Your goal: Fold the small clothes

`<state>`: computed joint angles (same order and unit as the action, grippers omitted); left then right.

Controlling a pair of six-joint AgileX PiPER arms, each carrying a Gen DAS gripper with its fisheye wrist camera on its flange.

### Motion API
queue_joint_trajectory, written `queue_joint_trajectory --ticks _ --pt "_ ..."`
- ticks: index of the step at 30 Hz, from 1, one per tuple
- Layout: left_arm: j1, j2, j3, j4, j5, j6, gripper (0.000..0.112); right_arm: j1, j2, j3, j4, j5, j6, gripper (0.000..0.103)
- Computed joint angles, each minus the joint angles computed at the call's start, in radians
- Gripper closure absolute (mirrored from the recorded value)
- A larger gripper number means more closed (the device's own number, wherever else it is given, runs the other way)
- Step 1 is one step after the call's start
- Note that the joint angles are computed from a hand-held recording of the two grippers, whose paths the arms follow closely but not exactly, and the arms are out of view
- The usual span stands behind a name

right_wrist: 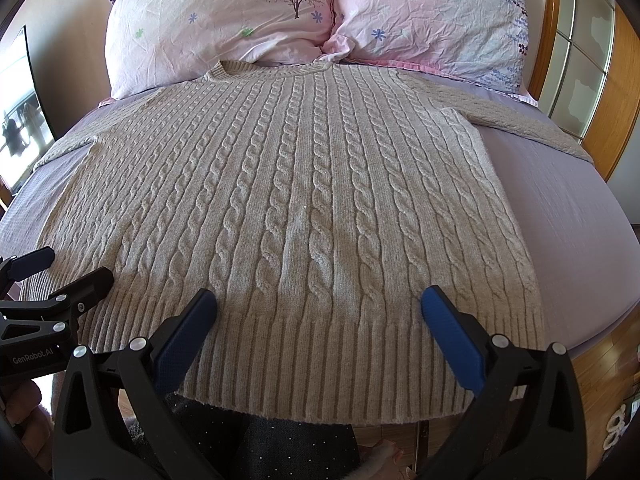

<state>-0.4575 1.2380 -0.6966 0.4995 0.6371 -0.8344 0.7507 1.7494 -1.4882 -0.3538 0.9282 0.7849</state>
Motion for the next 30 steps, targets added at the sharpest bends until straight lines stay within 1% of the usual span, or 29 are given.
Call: queue_joint_trajectory --ticks 12,13,14,15,16,17,18,19,21,22,23,24,25,26,27,28,29,30 --pt "-0.001 0.000 0.000 0.001 0.000 0.000 0.011 0.004 0.000 0.003 -0.007 -0.005 0.006 0.002" --pt "0.000 0.001 -0.002 -0.002 0.002 0.006 0.011 0.003 -0.003 0.013 -0.014 -0.021 0.008 0.002" --pt "0.003 0.003 -0.005 -0.010 0.003 0.019 0.011 0.000 -0.011 0.034 -0.023 -0.053 0.006 0.002" --pt "0.011 0.005 -0.010 -0.026 0.004 0.044 0.011 -0.010 -0.022 0.061 -0.021 -0.099 -0.022 0.002" --pt "0.021 0.008 -0.014 -0.045 0.002 0.073 0.011 -0.034 -0.041 0.096 0.007 -0.162 -0.089 0.002" --pt "0.032 0.020 -0.035 -0.067 0.005 0.109 0.011 -0.069 -0.053 0.113 0.075 -0.202 -0.182 0.002" --pt "0.037 0.015 -0.029 -0.068 -0.004 0.119 0.011 -0.120 -0.061 0.111 0.175 -0.218 -0.279 0.002" --pt "0.038 0.013 -0.025 -0.070 -0.011 0.126 0.011 -0.174 -0.076 0.116 0.241 -0.232 -0.338 0.002" --pt "0.035 0.002 -0.018 -0.059 -0.019 0.124 0.011 -0.308 -0.102 0.105 0.323 -0.251 -0.392 0.002" --pt "0.037 0.000 -0.011 -0.054 -0.033 0.123 0.011 -0.378 -0.096 0.083 0.368 -0.251 -0.422 0.002" --pt "0.043 -0.004 -0.004 -0.049 -0.051 0.125 0.011 -0.474 -0.082 0.050 0.434 -0.246 -0.458 0.002" --pt "0.037 -0.013 0.010 -0.040 -0.062 0.113 0.011 -0.550 -0.063 0.017 0.480 -0.232 -0.476 0.002" --pt "0.056 -0.021 0.012 -0.058 -0.078 0.141 0.011 -0.645 -0.019 -0.049 0.527 -0.200 -0.481 0.002" --pt "0.074 -0.027 0.020 -0.073 -0.104 0.164 0.011 -0.720 0.035 -0.123 0.559 -0.167 -0.479 0.002" --pt "0.102 -0.044 0.035 -0.092 -0.150 0.188 0.011 -0.789 0.104 -0.217 0.577 -0.127 -0.471 0.002" --pt "0.127 -0.064 0.052 -0.082 -0.196 0.174 0.011 -0.829 0.161 -0.297 0.556 -0.091 -0.435 0.010" --pt "0.150 -0.078 0.062 -0.070 -0.227 0.158 0.011 -0.867 0.229 -0.397 0.524 -0.044 -0.389 0.015" --pt "0.195 -0.103 0.080 -0.060 -0.289 0.140 0.011 -0.909 0.305 -0.497 0.490 -0.023 -0.337 0.023"
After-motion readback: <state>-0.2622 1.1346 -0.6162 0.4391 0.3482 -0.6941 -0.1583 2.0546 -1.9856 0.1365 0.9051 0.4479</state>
